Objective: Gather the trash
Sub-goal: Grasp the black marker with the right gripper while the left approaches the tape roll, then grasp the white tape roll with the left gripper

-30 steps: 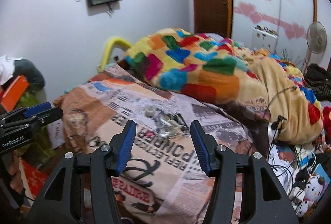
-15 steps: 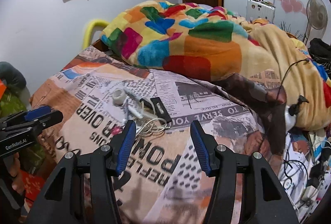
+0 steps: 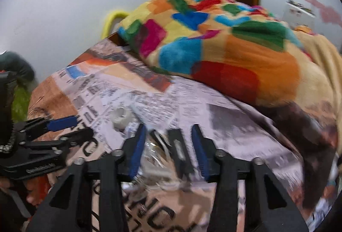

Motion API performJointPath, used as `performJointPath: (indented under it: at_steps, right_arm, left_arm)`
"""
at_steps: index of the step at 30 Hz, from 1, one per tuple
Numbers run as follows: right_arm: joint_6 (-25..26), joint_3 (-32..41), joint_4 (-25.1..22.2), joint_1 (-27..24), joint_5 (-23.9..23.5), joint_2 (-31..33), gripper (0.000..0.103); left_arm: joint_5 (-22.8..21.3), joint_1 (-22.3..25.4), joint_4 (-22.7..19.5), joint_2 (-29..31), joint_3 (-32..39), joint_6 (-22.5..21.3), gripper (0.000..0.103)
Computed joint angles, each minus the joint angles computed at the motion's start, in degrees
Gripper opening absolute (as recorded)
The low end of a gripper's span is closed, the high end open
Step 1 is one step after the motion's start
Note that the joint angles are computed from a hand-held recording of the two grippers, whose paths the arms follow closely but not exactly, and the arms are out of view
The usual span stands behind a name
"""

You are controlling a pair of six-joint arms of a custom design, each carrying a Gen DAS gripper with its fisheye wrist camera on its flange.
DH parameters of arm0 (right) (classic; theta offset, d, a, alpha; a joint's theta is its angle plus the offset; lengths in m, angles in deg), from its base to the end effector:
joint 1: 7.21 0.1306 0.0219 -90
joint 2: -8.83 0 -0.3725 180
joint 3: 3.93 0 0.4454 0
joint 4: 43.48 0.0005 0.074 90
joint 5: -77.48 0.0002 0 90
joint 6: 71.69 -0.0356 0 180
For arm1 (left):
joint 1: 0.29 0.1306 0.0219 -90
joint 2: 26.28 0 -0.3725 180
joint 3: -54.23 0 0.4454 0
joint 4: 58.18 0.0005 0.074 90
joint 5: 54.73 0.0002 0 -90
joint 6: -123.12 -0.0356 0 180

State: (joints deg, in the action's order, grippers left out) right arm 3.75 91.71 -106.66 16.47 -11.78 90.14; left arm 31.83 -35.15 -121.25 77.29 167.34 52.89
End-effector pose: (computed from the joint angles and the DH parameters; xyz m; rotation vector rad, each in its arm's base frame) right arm 0.4300 0.1875 0.5264 -0.1884 2.4366 0.2856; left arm 0.5043 -0.3493 0.4783 0.3076 2.5128 -0.3152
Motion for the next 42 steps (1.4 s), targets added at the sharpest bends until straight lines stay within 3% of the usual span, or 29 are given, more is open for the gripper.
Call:
performJointPath:
  at_steps: [5,16,21,28,31,36,42]
  right_arm:
    - [3.02,1.82,-0.19,-0.59,-5.30,5.04,0.015]
    - [7.87,3.19,-3.07,-1.36,-8.54,8.26,0.015]
    - [10.81,4.93,-5.63,-1.11,-8.20,9.58,0.016]
    - [15.39,7.31,-7.66,0.76,-3.67,12.39,0.013]
    - [10.85,6.82,-5.80,-0.21,-6.12,12.25,0.011]
    - [1.45,2.66,1.31,-2.74,-9.80,7.56,0.011]
    - [-5.47,0.86,6.28,-4.44,-8.99,2.92,0.011]
  left_arm:
    - [1.06,0.94,1.57,0.66,-1.23,0.87,0.055]
    - [3.11,1.37,1.59,2.84,-0.16,0.21,0.055]
    - [3.71,1.31,1.91,3.09,0.02,-0.04,0.055]
    - [4.34,1.93,2.19,1.82,-2.17,0.37,0.055]
    - [5.15,1.99,1.54,1.76,-2.21,0.00,0.055]
    - [4.57,1.53,2.24,1.85,-1.50,-1.53,0.055]
    - [5.22,1.55,1.64,5.62,3.20,-1.86,0.055]
